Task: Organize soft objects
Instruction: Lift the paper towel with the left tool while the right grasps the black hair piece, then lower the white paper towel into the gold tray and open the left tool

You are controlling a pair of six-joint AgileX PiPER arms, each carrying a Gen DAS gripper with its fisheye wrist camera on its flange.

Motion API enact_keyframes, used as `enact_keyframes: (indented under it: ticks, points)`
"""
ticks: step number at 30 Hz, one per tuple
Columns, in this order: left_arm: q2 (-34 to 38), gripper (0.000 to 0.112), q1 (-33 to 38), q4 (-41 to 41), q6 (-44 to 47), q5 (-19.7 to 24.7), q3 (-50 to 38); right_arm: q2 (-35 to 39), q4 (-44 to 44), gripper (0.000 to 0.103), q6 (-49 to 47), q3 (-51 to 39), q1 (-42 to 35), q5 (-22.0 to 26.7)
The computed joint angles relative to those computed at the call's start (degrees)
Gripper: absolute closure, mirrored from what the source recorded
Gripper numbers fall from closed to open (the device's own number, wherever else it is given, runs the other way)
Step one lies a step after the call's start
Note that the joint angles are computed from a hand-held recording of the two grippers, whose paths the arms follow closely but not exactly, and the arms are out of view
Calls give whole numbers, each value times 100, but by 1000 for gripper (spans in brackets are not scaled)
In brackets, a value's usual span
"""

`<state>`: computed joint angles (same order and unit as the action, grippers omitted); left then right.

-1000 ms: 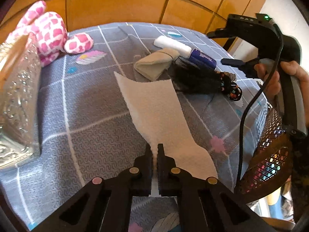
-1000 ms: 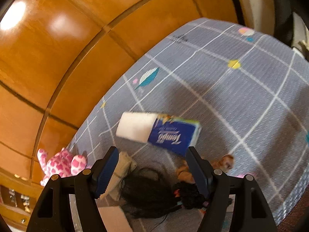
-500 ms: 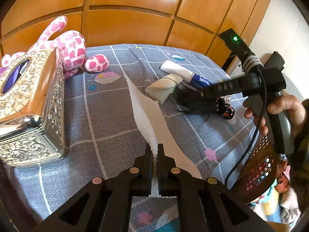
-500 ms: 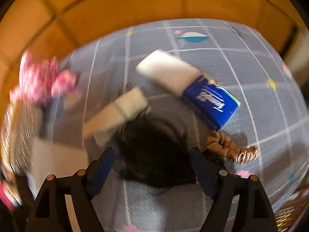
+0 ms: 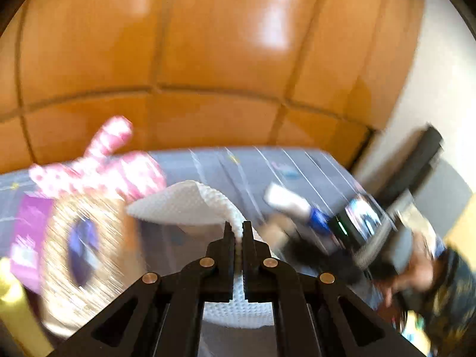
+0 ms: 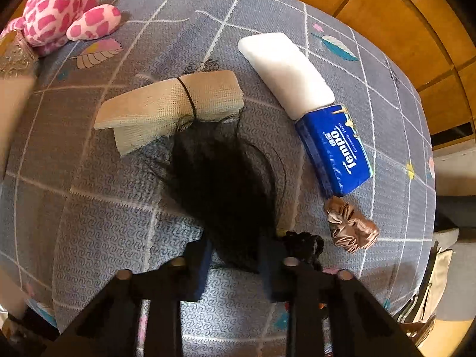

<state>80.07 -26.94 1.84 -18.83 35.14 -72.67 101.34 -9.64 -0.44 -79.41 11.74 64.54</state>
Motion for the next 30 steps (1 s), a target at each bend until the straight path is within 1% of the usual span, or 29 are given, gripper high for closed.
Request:
enact_keyframes:
  ticks: [4,5,7,8,9,11,14,15,17,20,22,24,29,30]
  points:
    - [126,108,891,511,-363,331,-540,16,222,81,-162,-29,-182,23]
    - [173,108,1265,516,-383,459,-661,20,269,81,-207,-53,-226,32]
    - [178,108,1810,303,-274,603,-728,41,321,81,-307,-103,-323,53]
    - [144,108,2233,139,-205,678,-719,45,325,81,-346,-136,-354,76]
    - [94,109,2426,78,-186,710,-677,60,326,81,-368,-184,-368,104]
    - [-162,109,3054,-203,58,758,-459,40,344,81,-366,-217,-337,141]
    - [-626,108,3811,-577,629,882,-107,31,358,83,-394,-238,-282,153]
    - [-862,108,4102,-766,948,920,97,13,376,84,-446,-234,-274,154]
    - [-1266,108,4767,-1269,1704,1083,390,-123,356,85,-268,-126,-26,178]
    - [-1717,108,5777,-2024,2858,1523,753,-267,416,90,-286,-22,87,106]
    - [-1874,108,6329,-2358,3438,1706,1023,-436,529,93,-361,102,126,-3]
    - [-1924,108,6596,-2502,3764,1696,1362,-584,569,95,-361,203,191,-86]
    - [-1745,108,6709,-2482,3856,1331,2031,-1114,795,97,-382,555,267,-400]
    - [-1735,105,6726,-2439,3830,1286,2115,-1244,917,97,-396,644,268,-447]
